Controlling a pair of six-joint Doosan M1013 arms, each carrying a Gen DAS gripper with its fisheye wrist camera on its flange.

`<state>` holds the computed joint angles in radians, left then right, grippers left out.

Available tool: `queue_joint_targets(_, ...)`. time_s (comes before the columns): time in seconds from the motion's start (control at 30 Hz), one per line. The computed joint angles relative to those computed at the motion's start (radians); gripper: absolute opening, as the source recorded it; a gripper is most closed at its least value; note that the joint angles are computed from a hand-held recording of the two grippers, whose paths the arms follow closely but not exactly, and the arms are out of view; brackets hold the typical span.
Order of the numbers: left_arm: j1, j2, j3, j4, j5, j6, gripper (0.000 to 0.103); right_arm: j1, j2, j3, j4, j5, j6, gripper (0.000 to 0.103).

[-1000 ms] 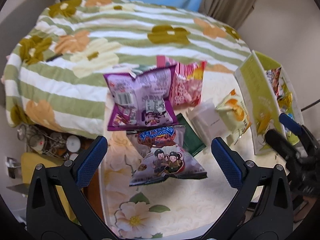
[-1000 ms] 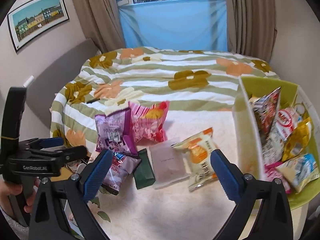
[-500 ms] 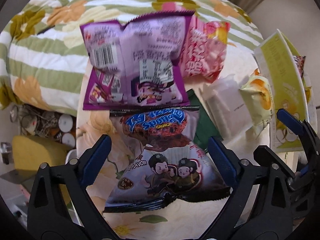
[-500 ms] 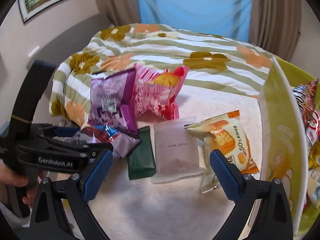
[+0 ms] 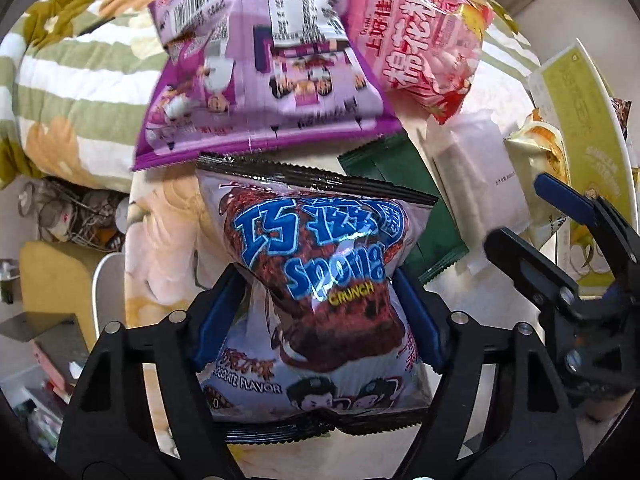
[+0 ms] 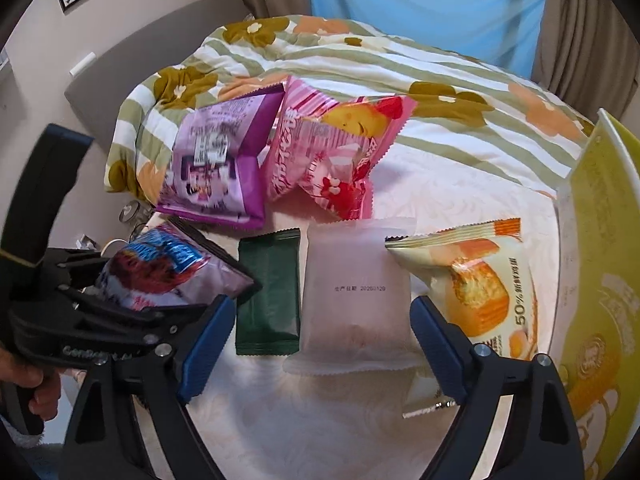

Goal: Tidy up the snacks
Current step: 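Grasp the blue Spong bag with the left tool while the right tool grasps the white pouch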

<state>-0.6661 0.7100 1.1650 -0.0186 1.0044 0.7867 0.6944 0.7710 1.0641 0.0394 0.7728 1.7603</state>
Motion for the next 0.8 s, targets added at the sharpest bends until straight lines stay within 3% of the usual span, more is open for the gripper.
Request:
queue_joint_targets(0.2, -0.011, -0.005, 0.007, 0.021, -0.002, -0.021, 0.068, 0.004, 0.027, -0.039, -0.077, 0.041, 0.038, 0.076)
queue_joint_targets(0.73, -0.027, -0.052, 0.071, 0.023, -0.051, -0.069, 0.065, 0.005, 0.076, -0.099, -0.139, 0.095, 0.069, 0.076)
queue_joint_targets(0.8, -0.028, -0.059, 0.08, 0.024, -0.058, -0.068, 0.065, 0.006, 0.081, -0.103, -0.145, 0.1, 0.071, 0.072)
